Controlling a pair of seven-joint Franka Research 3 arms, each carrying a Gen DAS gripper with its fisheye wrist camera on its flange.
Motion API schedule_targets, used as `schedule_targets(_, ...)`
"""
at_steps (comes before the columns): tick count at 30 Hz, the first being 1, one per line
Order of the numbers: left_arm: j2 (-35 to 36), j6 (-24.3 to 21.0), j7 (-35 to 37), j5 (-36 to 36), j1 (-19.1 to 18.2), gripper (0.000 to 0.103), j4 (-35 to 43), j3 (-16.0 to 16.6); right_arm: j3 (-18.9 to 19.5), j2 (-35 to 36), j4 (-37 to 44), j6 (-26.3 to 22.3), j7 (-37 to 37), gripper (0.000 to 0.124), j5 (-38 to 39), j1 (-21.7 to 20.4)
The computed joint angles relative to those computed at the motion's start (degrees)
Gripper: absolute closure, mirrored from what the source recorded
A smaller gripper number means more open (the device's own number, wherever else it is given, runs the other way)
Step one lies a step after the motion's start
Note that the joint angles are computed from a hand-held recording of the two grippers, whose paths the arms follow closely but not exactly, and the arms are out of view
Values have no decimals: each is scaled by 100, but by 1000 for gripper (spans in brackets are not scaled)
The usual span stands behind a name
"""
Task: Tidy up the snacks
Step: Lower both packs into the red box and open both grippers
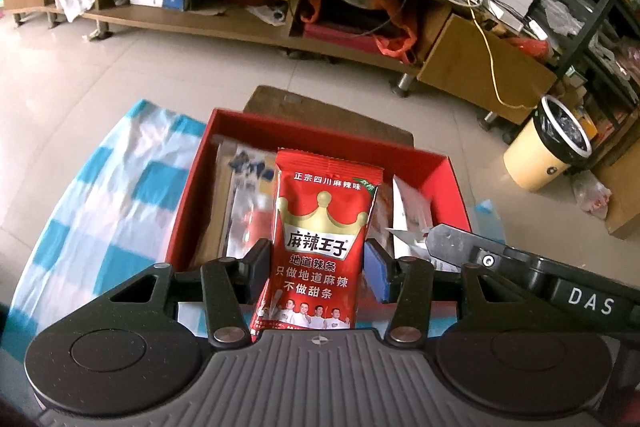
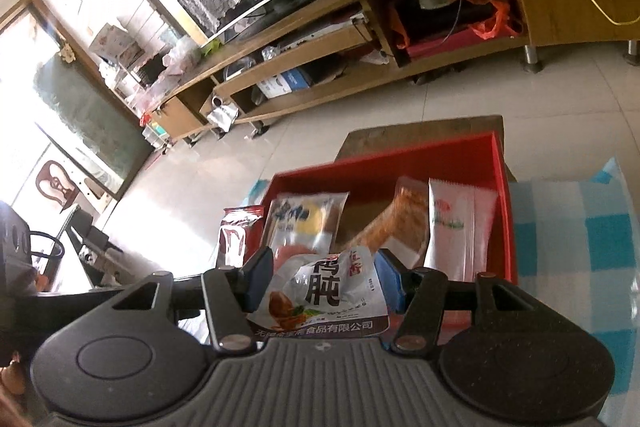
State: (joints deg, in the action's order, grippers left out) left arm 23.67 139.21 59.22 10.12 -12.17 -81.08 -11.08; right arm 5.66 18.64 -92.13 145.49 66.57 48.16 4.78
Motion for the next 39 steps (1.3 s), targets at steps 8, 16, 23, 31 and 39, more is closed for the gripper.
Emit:
schedule_targets(8,661,-368,28,141,-116,45,862,88,-65,545,641,-50,490,69,-553,37)
schedule_targets(16,1004,-605,2,266,-213,45,1314,175,-81,941,1035,-89,946,69,-1148,85)
schedule_targets(23,1079,-660,-23,279,-208,43,1397,187,-58,1119,1226,-187,1168,68,-1484,93)
schedule_targets(31,935,-598,-55,306,-198,32,1187,192,-132,1023,1084,-97,1312,67,-1780,162)
schedule_targets(39,654,-524,-140,450,-223,22,807,203,-203,853,910,-88,1392,66,-2059,226)
